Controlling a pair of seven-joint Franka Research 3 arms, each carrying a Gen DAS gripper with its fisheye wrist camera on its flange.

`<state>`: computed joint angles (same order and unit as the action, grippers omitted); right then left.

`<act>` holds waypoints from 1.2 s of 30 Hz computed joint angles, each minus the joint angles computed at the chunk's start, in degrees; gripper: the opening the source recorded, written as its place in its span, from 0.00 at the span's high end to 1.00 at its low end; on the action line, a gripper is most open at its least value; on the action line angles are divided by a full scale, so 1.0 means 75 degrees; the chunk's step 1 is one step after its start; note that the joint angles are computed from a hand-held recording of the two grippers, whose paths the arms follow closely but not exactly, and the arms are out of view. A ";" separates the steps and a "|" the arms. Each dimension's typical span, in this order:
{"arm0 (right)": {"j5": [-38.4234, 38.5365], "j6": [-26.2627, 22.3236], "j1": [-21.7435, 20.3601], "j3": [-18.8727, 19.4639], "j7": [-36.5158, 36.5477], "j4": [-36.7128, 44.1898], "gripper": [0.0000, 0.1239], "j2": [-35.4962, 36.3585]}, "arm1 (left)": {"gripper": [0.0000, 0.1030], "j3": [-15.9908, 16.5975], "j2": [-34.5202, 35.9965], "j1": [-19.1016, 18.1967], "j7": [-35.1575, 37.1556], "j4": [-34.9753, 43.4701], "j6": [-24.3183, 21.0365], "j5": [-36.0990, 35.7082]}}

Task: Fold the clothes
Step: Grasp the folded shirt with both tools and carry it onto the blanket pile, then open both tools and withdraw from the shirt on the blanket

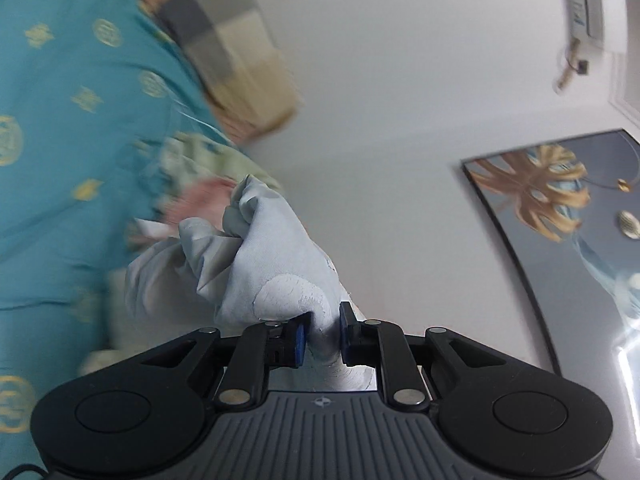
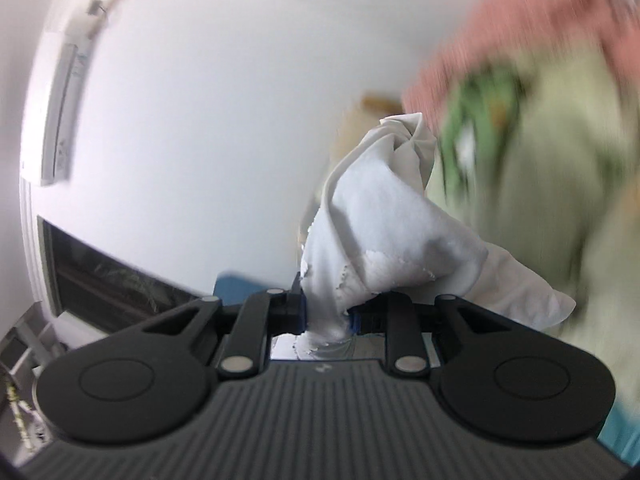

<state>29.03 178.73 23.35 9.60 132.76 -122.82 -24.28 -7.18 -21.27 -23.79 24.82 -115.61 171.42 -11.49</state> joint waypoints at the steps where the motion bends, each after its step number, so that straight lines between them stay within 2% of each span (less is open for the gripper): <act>1: -0.0091 -0.0066 -0.0038 -0.0220 -0.0202 0.0123 0.81 0.0011 | 0.84 -0.0088 0.0525 -0.0034 0.0040 0.0484 0.0160 0.0071; 2: -0.0070 -0.0090 0.0078 -0.0534 -0.0492 0.0189 0.81 0.0002 | 0.84 -0.0286 0.1031 0.0051 -0.0033 0.0962 0.0275 0.0236; 4: -0.0128 -0.0235 -0.0111 -0.0770 -0.0809 0.0215 0.81 -0.0068 | 0.84 -0.0593 0.1884 0.0087 -0.0047 0.1731 0.0438 0.0474; 7: -0.0414 -0.0633 -0.0803 -0.0606 -0.0898 -0.0216 0.81 -0.0437 | 0.84 -0.0943 0.2789 0.0098 0.0164 0.2322 0.0620 0.0612; 9: -0.0641 -0.0883 -0.1210 -0.0540 -0.0955 -0.0497 0.81 -0.0670 | 0.84 -0.1201 0.3058 0.0177 0.0934 0.2284 0.0614 -0.0036; 11: -0.0684 -0.1233 -0.1374 -0.0518 -0.0911 -0.0798 0.81 -0.0851 | 0.84 -0.1480 0.3051 0.0301 0.2113 0.1953 0.0586 -0.1243; 13: -0.0722 -0.1665 -0.1436 -0.0499 -0.0883 -0.1165 0.81 -0.1146 | 0.84 -0.1564 0.2681 0.0305 0.3484 0.1430 0.0367 -0.2542; 16: -0.0825 -0.2302 -0.1448 -0.0433 -0.0856 -0.1602 0.81 -0.1626 | 0.83 -0.1216 0.2064 -0.0119 0.4673 0.0697 0.0145 -0.3521; 18: -0.0936 -0.2784 -0.1516 -0.0285 -0.0728 -0.1833 0.81 -0.1931 | 0.83 -0.0958 0.1658 -0.0423 0.5072 0.0188 0.0038 -0.3810; 21: -0.1231 -0.3447 -0.1696 0.0046 -0.0306 -0.1979 0.81 -0.2223 | 0.82 -0.0946 0.1239 -0.0507 0.4661 -0.0510 -0.0050 -0.3123; 24: -0.1377 -0.3599 -0.1758 0.0186 0.0051 -0.2233 0.80 -0.2394 | 0.78 -0.1021 0.1060 -0.0442 0.4032 -0.0880 -0.0138 -0.2299; 26: -0.1438 -0.3697 -0.1754 0.0192 0.0225 -0.2274 0.79 -0.2444 | 0.73 -0.1031 0.0963 -0.0366 0.3665 -0.0908 -0.0343 -0.1716; 28: -0.1587 -0.3899 -0.1783 0.0219 0.0334 -0.2229 0.76 -0.2577 | 0.67 -0.1174 0.0821 -0.0098 0.3226 -0.0789 -0.0856 -0.0715; 30: -0.1835 -0.4352 -0.1873 0.0280 0.0437 -0.2038 0.74 -0.2757 | 0.49 -0.1357 0.0578 0.0161 0.2846 -0.0585 -0.1513 0.0382; 34: -0.2448 -0.4904 -0.2092 0.0504 0.0471 -0.1793 0.55 -0.3274 | 0.27 -0.1565 -0.0016 0.0310 0.2556 -0.0433 -0.2215 0.1895; 35: -0.2607 -0.4990 -0.2147 0.0564 0.0435 -0.1748 0.46 -0.3415 | 0.21 -0.1628 -0.0176 0.0334 0.2526 -0.0398 -0.2355 0.2219; 36: -0.2776 -0.5045 -0.2225 0.0641 0.0409 -0.1712 0.43 -0.3559 | 0.20 -0.1686 -0.0331 0.0337 0.2505 -0.0348 -0.2517 0.2486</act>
